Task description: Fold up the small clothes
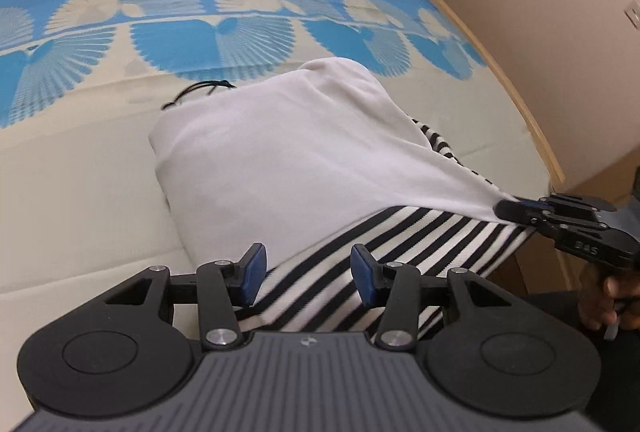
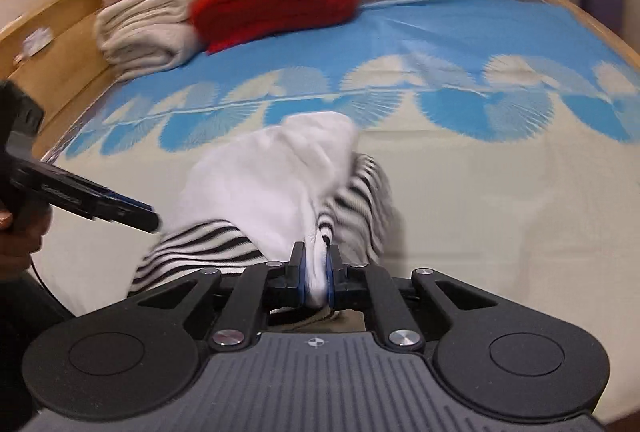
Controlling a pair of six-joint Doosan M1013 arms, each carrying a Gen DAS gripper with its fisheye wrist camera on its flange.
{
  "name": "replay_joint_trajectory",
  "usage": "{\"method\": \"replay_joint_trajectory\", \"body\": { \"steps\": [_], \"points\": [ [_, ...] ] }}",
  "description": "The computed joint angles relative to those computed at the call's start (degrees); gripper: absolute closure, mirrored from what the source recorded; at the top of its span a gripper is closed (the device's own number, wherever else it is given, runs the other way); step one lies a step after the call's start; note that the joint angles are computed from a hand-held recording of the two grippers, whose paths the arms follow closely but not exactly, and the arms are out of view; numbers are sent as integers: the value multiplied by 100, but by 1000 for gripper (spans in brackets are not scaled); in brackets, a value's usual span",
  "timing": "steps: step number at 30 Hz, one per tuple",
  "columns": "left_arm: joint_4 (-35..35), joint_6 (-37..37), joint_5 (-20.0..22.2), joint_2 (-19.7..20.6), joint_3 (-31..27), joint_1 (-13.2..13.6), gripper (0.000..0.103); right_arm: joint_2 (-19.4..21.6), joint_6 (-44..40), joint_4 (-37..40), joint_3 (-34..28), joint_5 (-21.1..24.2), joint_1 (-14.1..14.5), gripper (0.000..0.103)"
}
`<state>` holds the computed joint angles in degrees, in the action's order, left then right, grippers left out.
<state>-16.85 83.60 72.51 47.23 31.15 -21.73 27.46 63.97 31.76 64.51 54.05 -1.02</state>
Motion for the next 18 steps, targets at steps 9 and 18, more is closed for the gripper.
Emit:
{"method": "replay_joint_trajectory", "body": {
  "steps": [9,18],
  "points": [
    [812,860,1108,547,-678,-334,51,258,-130,-1133,-209,1287,74,95],
    [196,256,468,353,-490,-67,50,48,585,-423,112,-490,-29,69]
  ]
}}
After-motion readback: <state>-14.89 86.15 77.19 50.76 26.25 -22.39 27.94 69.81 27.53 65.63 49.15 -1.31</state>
